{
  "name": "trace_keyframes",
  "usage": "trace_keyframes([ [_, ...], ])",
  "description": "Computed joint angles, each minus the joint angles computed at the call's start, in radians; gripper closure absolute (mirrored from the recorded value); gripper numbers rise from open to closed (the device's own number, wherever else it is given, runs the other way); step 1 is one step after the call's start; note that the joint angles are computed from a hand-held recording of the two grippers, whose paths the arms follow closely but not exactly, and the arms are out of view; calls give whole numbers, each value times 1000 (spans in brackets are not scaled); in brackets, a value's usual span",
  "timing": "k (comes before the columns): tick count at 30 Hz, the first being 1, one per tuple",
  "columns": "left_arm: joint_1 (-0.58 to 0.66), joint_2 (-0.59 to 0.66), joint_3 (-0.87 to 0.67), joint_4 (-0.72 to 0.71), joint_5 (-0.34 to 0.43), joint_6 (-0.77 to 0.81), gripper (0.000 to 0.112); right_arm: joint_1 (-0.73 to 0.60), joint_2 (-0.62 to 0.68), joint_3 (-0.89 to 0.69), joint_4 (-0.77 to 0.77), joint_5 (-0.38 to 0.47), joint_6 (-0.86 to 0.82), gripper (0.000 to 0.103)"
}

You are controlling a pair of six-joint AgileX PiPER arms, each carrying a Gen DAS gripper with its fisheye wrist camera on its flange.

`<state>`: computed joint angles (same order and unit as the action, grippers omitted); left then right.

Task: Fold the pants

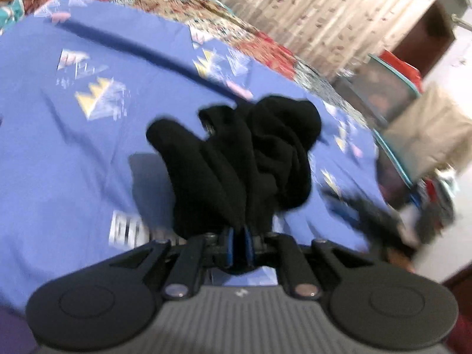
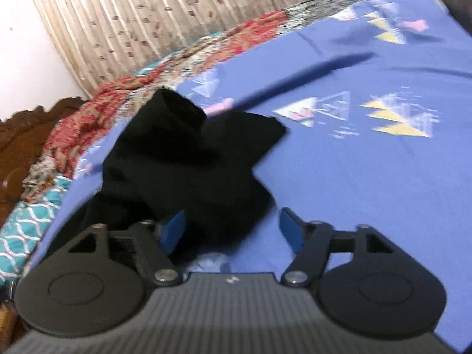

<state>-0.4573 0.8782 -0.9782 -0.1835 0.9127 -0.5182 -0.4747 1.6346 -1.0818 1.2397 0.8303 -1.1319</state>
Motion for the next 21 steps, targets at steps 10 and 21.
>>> trace_keyframes([
  [10,219,278,-157,-52,-78,192,68,108,84,-72,-99,-54,160,20],
  [21,215,828,-489,-166,-113,263,108,185,-71,-37,-58,-40,-138,18],
])
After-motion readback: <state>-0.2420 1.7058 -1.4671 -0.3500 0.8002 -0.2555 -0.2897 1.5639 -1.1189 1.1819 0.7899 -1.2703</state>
